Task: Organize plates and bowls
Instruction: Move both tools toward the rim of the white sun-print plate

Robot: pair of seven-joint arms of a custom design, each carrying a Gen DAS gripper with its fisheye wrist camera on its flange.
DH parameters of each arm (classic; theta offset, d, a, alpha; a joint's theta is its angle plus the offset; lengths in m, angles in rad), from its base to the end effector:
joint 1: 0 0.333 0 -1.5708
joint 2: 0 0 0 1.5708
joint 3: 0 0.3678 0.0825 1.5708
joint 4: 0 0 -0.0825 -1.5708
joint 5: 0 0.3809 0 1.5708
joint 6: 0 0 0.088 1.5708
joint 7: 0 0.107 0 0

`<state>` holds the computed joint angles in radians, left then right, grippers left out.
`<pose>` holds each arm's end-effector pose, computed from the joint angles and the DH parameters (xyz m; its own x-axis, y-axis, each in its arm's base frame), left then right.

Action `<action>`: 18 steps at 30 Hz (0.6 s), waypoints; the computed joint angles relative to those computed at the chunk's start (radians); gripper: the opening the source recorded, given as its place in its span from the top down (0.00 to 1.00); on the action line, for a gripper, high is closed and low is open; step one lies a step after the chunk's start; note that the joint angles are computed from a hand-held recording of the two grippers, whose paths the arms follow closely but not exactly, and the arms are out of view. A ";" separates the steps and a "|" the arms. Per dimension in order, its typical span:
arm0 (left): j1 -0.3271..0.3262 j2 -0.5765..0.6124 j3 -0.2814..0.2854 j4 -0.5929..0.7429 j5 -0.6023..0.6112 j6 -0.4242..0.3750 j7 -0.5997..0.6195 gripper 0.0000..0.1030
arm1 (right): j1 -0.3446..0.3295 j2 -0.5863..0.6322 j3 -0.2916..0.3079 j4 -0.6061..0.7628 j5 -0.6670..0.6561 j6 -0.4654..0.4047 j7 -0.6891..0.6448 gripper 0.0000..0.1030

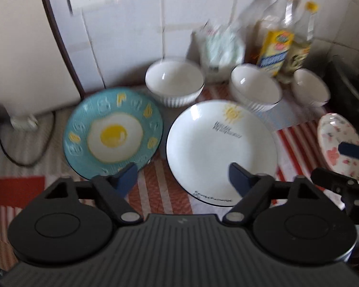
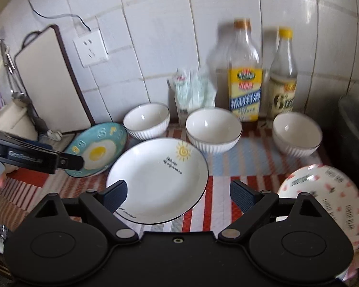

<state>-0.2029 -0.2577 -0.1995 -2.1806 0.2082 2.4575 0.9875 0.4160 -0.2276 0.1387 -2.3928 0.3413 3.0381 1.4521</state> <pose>0.4593 -0.2071 0.6057 0.0293 -0.9976 0.0622 -0.8428 -0.0581 -0.5351 0.4320 0.2438 0.5596 0.4162 -0.8952 -0.1595 -0.6391 -0.1632 -0.7516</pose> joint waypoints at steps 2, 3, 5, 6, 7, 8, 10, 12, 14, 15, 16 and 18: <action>0.016 0.044 -0.010 0.012 0.032 -0.016 -0.039 0.24 | 0.046 0.060 -0.046 0.046 0.106 -0.049 -0.066 0.14; 0.025 0.058 -0.017 0.015 0.057 -0.016 -0.071 0.23 | 0.107 0.089 -0.107 0.082 0.245 -0.107 -0.178 0.23; 0.018 0.075 0.004 -0.006 0.028 0.039 -0.042 0.23 | 0.125 0.140 -0.138 0.122 0.313 -0.158 -0.213 0.39; 0.015 0.086 0.012 -0.007 0.006 0.042 -0.023 0.23 | 0.091 0.160 -0.110 0.132 0.271 -0.162 -0.165 0.39; 0.017 0.101 0.014 -0.002 -0.002 0.038 -0.020 0.23 | 0.074 0.178 -0.095 0.138 0.249 -0.159 -0.137 0.42; 0.020 0.116 0.012 0.005 -0.002 0.032 -0.030 0.24 | 0.059 0.192 -0.083 0.142 0.240 -0.155 -0.110 0.42; 0.026 0.132 0.013 0.000 -0.003 0.047 -0.039 0.24 | 0.031 0.212 -0.060 0.150 0.234 -0.154 -0.067 0.42; 0.033 0.140 0.010 -0.011 0.022 0.078 -0.060 0.38 | 0.011 0.225 -0.041 0.149 0.242 -0.136 -0.052 0.42; 0.041 0.149 0.006 -0.021 0.071 0.113 -0.075 0.45 | -0.003 0.244 -0.030 0.155 0.224 -0.113 -0.029 0.43; 0.040 0.156 0.008 -0.017 0.069 0.112 -0.064 0.51 | -0.009 0.252 -0.027 0.157 0.221 -0.105 -0.019 0.44; 0.038 0.164 0.012 -0.010 0.050 0.110 -0.047 0.54 | -0.013 0.258 -0.023 0.158 0.218 -0.096 -0.004 0.47; 0.037 0.173 0.019 -0.008 0.004 0.111 -0.031 0.69 | -0.023 0.278 -0.020 0.169 0.218 -0.075 0.025 0.50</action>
<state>-0.1654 -0.0847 -0.1803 -2.1886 0.2125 2.5682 0.9566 0.3935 0.0502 0.1184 -2.2235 0.5595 2.9631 1.4766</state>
